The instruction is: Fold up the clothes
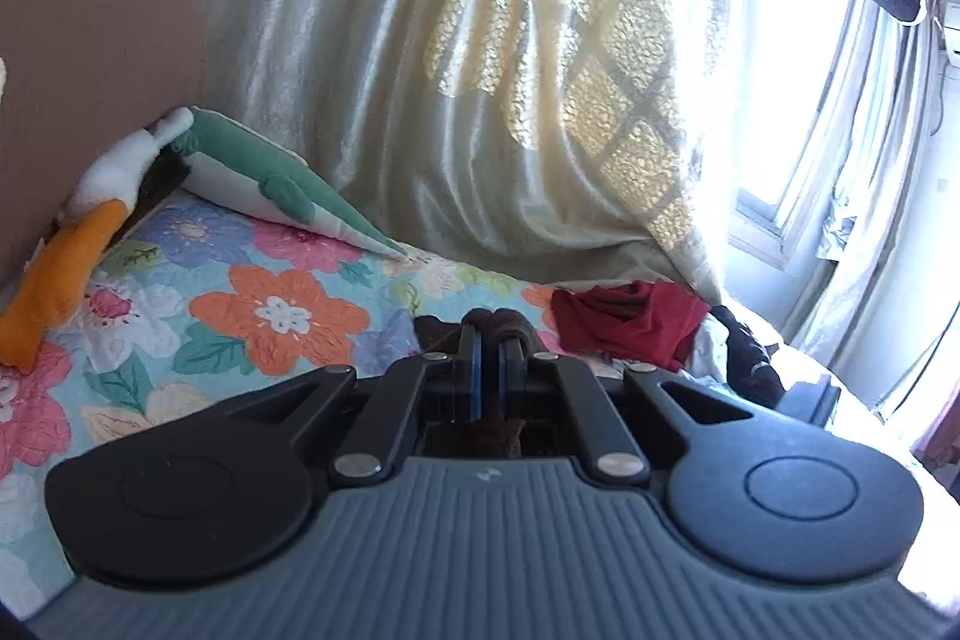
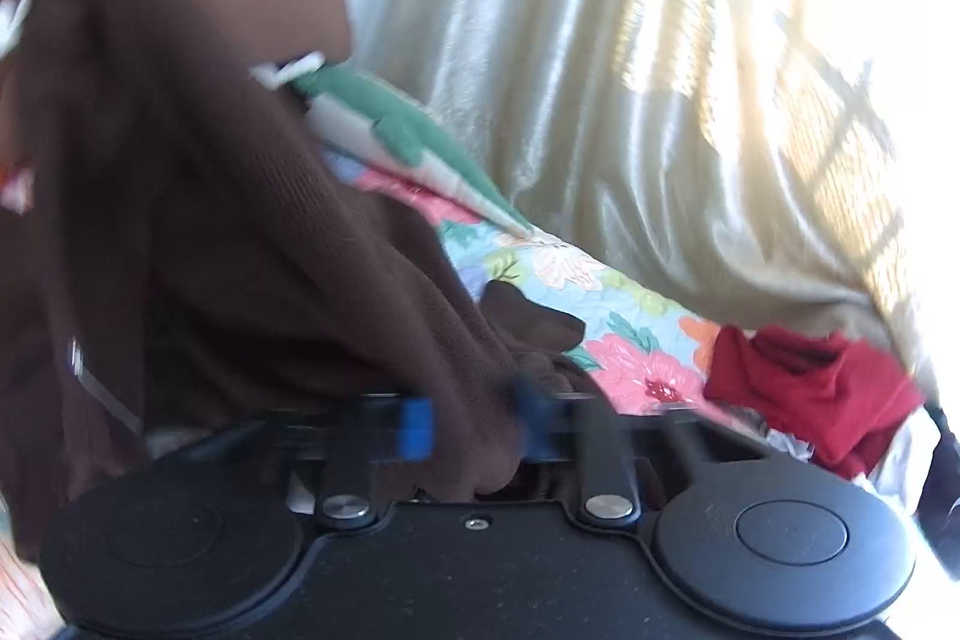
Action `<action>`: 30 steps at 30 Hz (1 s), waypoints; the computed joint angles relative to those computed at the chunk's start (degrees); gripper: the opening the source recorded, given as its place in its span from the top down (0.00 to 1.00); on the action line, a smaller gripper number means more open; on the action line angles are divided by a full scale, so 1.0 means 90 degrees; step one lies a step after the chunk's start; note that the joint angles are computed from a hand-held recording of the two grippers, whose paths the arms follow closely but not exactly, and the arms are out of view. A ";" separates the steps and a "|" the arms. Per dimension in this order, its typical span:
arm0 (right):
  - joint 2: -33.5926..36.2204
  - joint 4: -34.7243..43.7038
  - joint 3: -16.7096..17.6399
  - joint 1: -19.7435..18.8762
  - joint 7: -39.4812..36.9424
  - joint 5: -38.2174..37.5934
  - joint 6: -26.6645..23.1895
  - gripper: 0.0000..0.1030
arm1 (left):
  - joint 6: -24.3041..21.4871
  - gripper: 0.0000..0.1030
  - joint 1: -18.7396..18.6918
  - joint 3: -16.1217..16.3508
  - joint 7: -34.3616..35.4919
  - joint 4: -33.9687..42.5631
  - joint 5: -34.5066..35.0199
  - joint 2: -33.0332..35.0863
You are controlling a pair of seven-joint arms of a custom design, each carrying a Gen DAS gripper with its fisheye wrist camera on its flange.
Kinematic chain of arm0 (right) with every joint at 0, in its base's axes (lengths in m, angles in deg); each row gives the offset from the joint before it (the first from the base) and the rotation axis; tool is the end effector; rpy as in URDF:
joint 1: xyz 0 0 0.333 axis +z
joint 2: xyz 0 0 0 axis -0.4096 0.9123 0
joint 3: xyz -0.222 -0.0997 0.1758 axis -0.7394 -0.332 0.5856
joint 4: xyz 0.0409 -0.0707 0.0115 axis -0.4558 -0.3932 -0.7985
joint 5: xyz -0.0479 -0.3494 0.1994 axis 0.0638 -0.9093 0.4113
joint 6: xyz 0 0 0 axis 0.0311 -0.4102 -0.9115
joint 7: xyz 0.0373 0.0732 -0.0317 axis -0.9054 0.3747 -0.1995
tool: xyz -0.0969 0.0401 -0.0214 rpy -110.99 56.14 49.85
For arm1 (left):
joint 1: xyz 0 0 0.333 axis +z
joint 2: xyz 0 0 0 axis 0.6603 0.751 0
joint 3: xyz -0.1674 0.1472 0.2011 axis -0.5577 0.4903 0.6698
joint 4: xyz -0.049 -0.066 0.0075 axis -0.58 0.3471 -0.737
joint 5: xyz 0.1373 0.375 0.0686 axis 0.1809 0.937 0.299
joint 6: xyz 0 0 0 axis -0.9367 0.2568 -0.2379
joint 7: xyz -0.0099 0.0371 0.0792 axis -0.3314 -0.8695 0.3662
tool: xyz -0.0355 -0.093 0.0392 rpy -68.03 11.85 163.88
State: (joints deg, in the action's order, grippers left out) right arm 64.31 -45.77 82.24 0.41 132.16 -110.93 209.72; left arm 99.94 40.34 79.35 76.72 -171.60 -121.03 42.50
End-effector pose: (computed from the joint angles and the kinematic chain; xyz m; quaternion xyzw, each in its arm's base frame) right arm 0.5732 0.3084 0.4546 -0.6542 0.5429 -0.4502 0.2731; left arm 0.5826 -0.0493 0.5328 -0.4526 0.6751 -0.5750 0.0933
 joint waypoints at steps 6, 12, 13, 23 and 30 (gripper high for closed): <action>-0.0957 -0.0614 0.0187 -0.0015 0.0487 -0.0325 -0.0851 0.93 | -0.0199 0.96 -0.0073 -0.0055 -0.0150 -0.0188 0.0271 -0.0020; -0.1890 -0.1213 0.0681 -0.0196 0.0113 -0.0456 -0.1675 0.94 | -0.0758 0.96 -0.0152 0.0015 0.0040 -0.0388 0.0061 -0.0307; -0.2017 -0.1291 0.0707 -0.0255 0.0009 -0.0337 -0.1598 0.94 | -0.0769 0.96 -0.0154 0.0034 -0.0005 -0.0400 0.0030 -0.0314; -0.2444 -0.1163 0.1081 -0.0584 0.0250 -0.0199 -0.1491 0.94 | -0.1070 0.96 -0.0033 0.0200 -0.0028 -0.0362 -0.0320 -0.0381; -0.2675 -0.0938 0.1373 -0.0682 0.0175 -0.0404 -0.1663 0.95 | -0.2409 0.96 0.0130 0.0389 -0.0238 -0.0304 -0.0317 -0.0340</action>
State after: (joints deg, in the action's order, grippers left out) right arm 40.23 -54.21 94.59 -5.73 133.73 -114.57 194.76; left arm 78.26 41.51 82.85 74.58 -174.34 -123.88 39.44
